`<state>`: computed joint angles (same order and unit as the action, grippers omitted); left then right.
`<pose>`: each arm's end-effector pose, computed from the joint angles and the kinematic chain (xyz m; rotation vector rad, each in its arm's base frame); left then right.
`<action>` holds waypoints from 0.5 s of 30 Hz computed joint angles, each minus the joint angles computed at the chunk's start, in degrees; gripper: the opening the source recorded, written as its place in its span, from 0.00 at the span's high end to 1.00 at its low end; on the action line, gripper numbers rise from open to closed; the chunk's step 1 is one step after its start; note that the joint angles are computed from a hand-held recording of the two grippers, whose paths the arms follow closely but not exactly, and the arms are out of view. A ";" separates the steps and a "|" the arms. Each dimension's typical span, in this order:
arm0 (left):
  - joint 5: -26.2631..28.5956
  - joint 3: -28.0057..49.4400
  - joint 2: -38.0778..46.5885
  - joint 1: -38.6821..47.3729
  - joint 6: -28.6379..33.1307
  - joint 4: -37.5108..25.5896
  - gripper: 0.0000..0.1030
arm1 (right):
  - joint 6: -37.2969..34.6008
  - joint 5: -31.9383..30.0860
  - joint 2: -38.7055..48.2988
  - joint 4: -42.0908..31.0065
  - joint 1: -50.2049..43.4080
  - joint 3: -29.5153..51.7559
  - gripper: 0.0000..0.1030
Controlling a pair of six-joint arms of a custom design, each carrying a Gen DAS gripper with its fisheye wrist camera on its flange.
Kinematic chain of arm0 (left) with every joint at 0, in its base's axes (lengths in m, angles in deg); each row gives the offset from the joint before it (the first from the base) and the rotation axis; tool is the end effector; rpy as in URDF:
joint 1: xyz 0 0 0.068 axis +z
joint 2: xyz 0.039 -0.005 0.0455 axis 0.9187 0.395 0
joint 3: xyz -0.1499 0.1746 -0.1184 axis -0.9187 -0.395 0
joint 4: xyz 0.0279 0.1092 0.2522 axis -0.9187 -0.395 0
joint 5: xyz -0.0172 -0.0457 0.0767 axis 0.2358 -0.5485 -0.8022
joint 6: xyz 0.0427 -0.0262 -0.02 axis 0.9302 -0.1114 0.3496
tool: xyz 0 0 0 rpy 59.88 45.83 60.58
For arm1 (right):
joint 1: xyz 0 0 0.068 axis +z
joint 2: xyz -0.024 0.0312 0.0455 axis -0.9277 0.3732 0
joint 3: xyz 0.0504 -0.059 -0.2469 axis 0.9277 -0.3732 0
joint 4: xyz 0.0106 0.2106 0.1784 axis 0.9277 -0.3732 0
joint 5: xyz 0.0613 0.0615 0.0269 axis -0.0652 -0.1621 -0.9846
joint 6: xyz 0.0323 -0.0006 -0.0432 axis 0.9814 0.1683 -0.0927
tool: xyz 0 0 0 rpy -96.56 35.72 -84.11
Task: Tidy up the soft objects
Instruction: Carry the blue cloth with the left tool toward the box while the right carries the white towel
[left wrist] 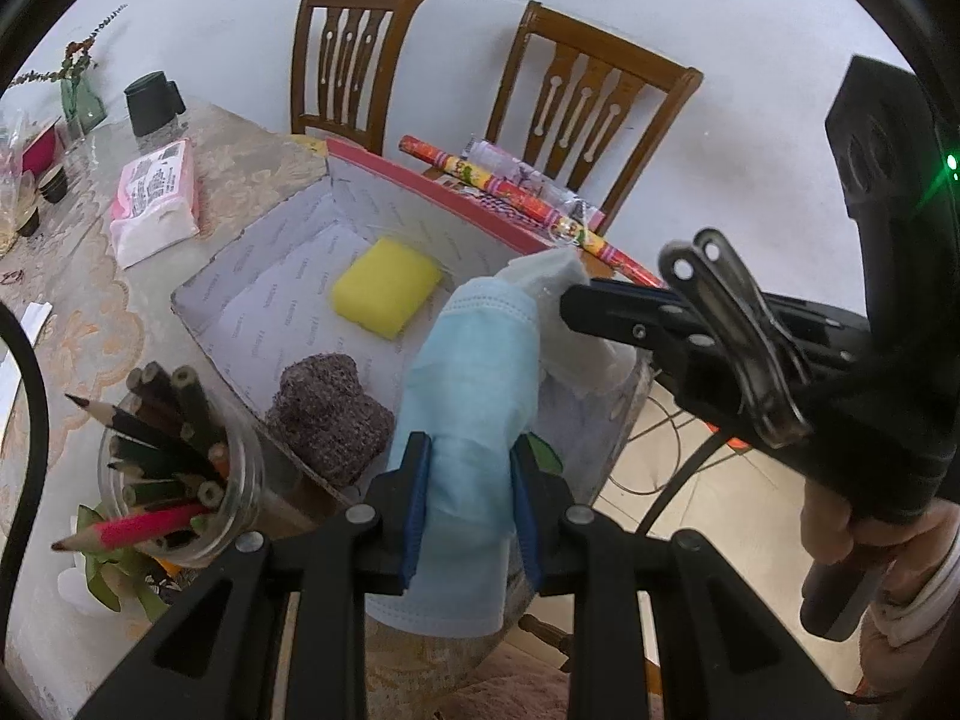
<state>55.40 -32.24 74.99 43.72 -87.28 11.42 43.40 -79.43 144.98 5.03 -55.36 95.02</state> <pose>0.1583 -0.0681 0.2114 0.1655 2.6233 -0.2698 0.2253 0.0642 0.2107 -0.4747 2.4745 0.5480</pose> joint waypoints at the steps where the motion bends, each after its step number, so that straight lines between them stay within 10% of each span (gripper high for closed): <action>1: -0.66 0.13 0.57 -0.41 -0.43 0.39 0.74 | -0.62 -0.57 1.14 0.31 -0.38 0.43 0.91; 15: -3.73 0.74 5.11 -3.55 -4.42 1.35 0.72 | -4.49 -3.80 7.67 2.11 -2.59 2.03 0.91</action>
